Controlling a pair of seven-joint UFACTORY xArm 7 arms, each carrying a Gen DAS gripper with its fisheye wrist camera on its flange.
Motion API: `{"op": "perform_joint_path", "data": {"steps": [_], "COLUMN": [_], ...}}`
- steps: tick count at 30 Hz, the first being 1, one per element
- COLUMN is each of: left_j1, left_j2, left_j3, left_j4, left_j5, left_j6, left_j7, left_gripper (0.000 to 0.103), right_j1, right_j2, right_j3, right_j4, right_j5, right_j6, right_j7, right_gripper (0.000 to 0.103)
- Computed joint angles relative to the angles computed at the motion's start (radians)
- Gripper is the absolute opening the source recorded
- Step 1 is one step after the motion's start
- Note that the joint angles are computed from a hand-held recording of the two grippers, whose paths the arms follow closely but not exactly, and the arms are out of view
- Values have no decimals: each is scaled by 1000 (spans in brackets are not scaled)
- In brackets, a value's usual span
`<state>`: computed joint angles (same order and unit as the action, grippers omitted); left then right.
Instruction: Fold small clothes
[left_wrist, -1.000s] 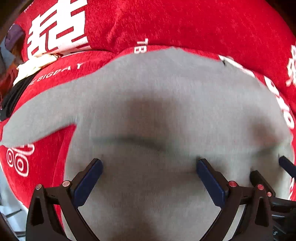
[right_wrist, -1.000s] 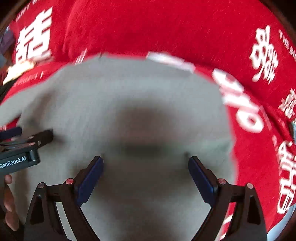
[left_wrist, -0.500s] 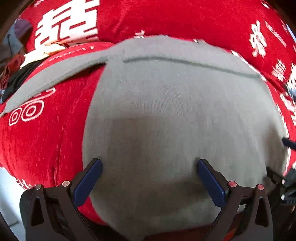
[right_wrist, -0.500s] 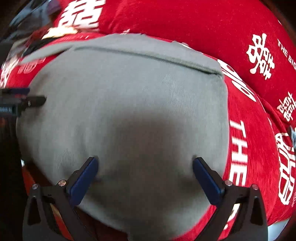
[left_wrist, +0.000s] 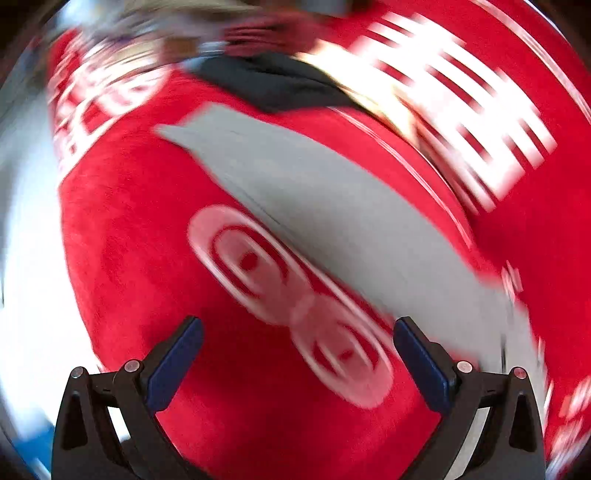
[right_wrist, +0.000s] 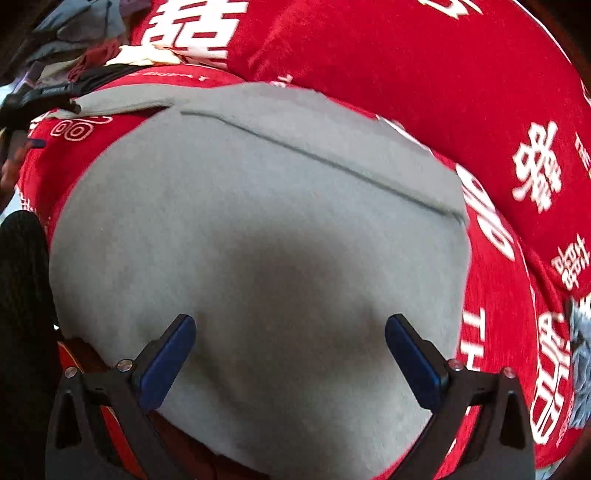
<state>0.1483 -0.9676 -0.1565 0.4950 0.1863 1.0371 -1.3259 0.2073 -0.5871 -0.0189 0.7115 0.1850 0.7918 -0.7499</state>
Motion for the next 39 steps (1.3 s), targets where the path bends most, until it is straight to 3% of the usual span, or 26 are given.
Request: {"op": "perform_joint_path", "data": {"steps": [3,6,10,12,14,16,17,18,19,24,29,32,35,39], "left_j1": [76,134,183,177,175,179,173,167,164,183,200,200,204,206], "left_j2": [-1,98,326,360,358,320,295,264,239,146,79,48,30,16], "left_j3": [78,104,72,77,74,60,74,95,115,157,118,110,108,111], "left_j4": [-39,4,158,170,165,144,125,99,75,-22,-54,-57,-62,-68], "left_j5": [35,92,165,209,236,276,276,268,255,172,114,98,85,67], "left_j6": [-46,-87,16,-22,-33,-37,-56,-86,-118,-254,-290,-298,-305,-309], "left_j7": [16,76,102,94,67,32,31,38,48,78,109,142,173,211], "left_gripper": [103,103,103,103,91,53,44,26,20,15,15,15,15,15], "right_j1": [23,35,40,42,42,39,40,41,42,62,81,123,224,325], "right_j2": [21,46,75,81,92,111,121,132,142,247,502,696,879,1024], "right_j3": [25,46,72,75,80,83,82,81,81,93,162,197,167,138], "right_j4": [21,33,50,57,68,87,96,107,118,224,473,669,860,1008], "right_j5": [9,0,-24,-31,-40,-48,-48,-46,-44,-7,-33,-168,-385,-489], "right_j6": [-4,-14,-18,-20,-22,-20,-18,-16,-16,-49,-96,-102,-54,55], "right_j7": [8,21,58,70,87,104,110,115,120,152,314,481,696,814], "right_gripper": [102,102,102,102,102,102,102,102,102,102,102,102,102,102]}}
